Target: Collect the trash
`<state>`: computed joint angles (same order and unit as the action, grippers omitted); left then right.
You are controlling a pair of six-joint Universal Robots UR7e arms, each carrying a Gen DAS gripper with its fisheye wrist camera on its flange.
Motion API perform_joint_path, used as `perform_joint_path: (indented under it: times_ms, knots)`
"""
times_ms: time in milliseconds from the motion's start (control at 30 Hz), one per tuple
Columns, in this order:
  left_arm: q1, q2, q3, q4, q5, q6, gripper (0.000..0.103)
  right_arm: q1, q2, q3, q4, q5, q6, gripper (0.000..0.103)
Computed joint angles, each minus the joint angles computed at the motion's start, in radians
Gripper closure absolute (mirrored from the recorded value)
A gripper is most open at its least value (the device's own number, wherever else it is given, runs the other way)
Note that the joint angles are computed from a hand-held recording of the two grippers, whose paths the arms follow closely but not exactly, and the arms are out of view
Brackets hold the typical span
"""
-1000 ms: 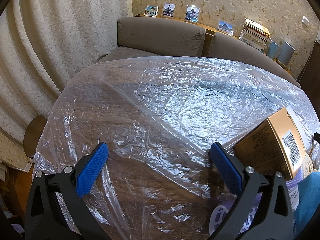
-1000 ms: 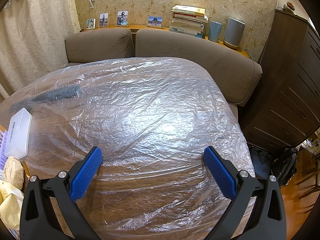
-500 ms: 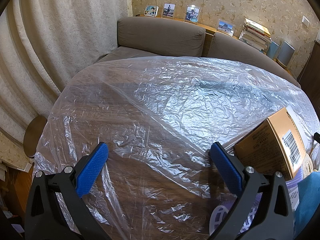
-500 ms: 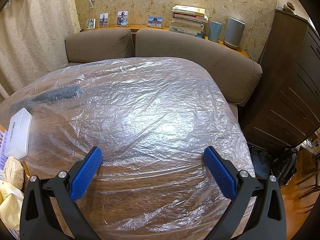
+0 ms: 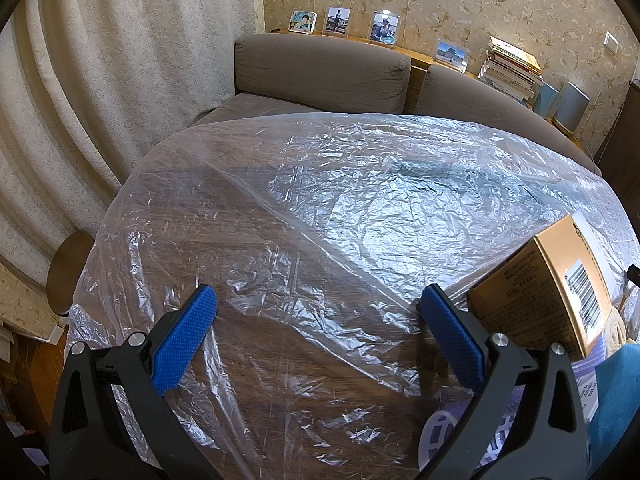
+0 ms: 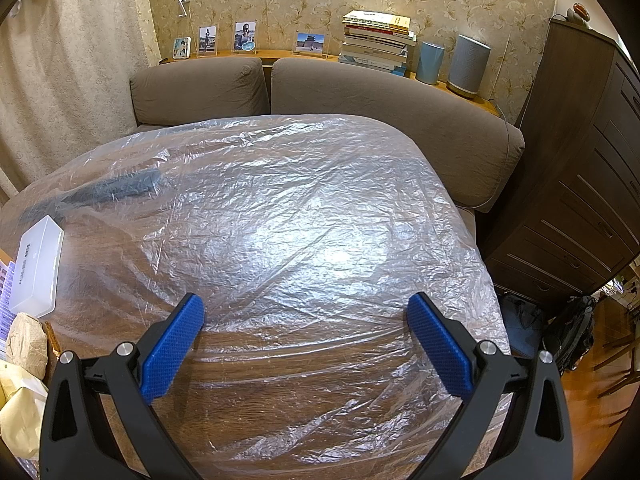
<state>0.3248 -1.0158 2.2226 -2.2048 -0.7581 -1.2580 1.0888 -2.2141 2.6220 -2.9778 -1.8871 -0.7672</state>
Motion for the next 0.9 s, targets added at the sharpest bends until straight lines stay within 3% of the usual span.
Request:
perform_joint_path:
  times_ms: [900]
  knots:
    - [0.000, 0.000, 0.000, 0.000, 0.000, 0.000, 0.001, -0.026, -0.018, 0.005, 0.009, 0.022, -0.015, 0.004]
